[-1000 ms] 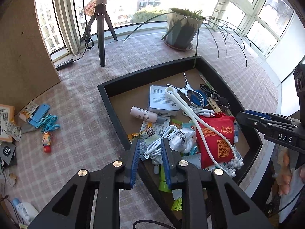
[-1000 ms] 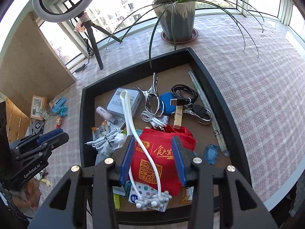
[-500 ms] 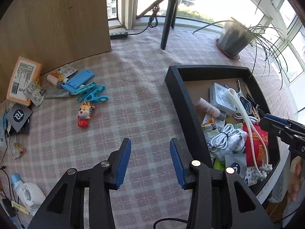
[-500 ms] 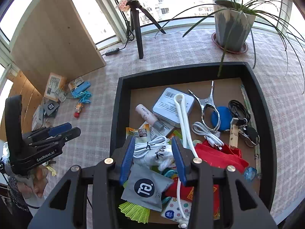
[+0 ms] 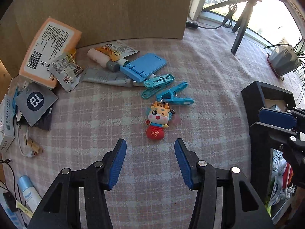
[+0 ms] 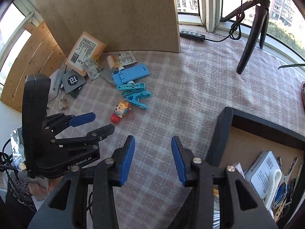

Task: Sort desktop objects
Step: 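Grasp the cartoon dragon figure with the left tool while the right tool grasps the blue clothespin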

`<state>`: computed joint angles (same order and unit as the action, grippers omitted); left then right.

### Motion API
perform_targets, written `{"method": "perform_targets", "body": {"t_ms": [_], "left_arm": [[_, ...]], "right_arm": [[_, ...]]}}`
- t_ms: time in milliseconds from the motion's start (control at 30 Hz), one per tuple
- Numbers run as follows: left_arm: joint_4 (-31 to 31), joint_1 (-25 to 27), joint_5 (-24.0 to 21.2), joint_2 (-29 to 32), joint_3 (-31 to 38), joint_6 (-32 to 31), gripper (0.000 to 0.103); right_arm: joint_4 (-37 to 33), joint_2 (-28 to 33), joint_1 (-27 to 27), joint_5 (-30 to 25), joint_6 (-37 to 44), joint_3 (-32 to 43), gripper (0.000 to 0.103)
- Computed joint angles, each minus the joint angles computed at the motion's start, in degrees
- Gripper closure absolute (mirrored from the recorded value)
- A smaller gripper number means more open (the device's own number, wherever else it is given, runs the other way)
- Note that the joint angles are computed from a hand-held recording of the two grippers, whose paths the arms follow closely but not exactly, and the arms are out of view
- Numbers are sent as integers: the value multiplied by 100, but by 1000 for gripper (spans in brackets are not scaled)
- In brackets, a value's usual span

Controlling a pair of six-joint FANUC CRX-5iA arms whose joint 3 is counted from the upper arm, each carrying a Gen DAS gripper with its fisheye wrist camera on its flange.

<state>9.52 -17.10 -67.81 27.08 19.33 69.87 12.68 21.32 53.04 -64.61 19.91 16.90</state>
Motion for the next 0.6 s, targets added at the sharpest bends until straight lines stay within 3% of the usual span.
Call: {"method": "perform_targets", "body": {"t_ms": [433,567,600], "left_arm": [[-187,-163,214,448,348,17,54],[-241,-192,388,397,253,-38,65],[-257,-185,399,400,259,14,71]], "right_arm": [[-1117,1108,-708,-127,1318,1375,65],[-1236,1328,-765,-232,1490,1648,70],[-1246,1378,-771,-264,1518,1710,73]]}}
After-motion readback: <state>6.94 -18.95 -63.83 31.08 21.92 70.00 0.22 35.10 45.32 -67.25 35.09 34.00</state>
